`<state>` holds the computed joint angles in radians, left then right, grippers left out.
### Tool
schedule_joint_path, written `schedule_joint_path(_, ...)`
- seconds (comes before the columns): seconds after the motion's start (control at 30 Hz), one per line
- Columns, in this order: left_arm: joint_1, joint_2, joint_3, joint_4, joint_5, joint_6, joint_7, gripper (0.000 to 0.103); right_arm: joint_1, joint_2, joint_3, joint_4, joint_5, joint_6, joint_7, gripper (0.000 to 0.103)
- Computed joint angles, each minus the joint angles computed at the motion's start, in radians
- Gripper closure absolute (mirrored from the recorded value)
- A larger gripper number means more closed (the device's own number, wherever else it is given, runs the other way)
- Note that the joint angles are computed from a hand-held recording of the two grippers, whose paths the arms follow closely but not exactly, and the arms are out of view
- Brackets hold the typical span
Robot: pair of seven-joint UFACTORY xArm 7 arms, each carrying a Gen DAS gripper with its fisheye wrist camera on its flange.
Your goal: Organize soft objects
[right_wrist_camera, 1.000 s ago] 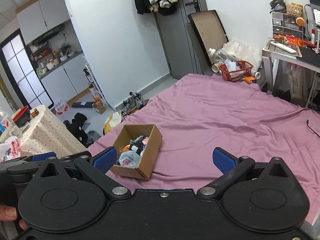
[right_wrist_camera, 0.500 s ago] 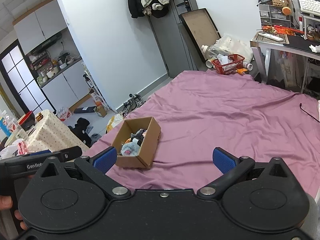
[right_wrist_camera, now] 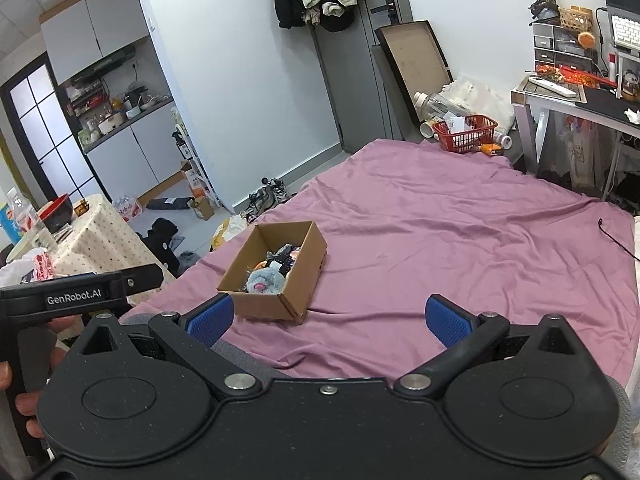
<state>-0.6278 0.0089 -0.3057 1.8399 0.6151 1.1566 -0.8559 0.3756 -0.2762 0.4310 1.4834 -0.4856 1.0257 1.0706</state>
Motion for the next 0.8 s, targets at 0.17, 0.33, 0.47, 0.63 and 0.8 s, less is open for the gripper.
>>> schedule_joint_path(0.17, 0.007, -0.010, 0.000, -0.009, -0.007, -0.011, 0.001, 0.000, 0.007, 0.022, 0.011, 0.029, -0.014, 0.034, 0.007, 0.000)
schedule_joint_path(0.33, 0.009, -0.010, -0.004, -0.006, -0.002, -0.004, 0.005, 0.000, 0.025, 0.050, 0.017, 0.070, -0.041, 0.076, 0.018, 0.000)
schedule_joint_path(0.47, 0.008, -0.011, -0.005, 0.001, -0.007, 0.008, 0.026, 0.000, 0.044, 0.058, 0.007, 0.079, -0.046, 0.084, 0.020, 0.000)
schedule_joint_path(0.63, 0.013, -0.022, -0.005, -0.010, -0.022, 0.005, 0.038, 0.000, 0.062, 0.062, -0.010, 0.081, -0.034, 0.065, 0.019, 0.000)
schedule_joint_path(0.8, 0.022, -0.030, -0.011, -0.018, -0.033, -0.003, 0.050, 0.000, 0.071, 0.090, 0.005, 0.123, -0.067, 0.122, 0.026, 0.000)
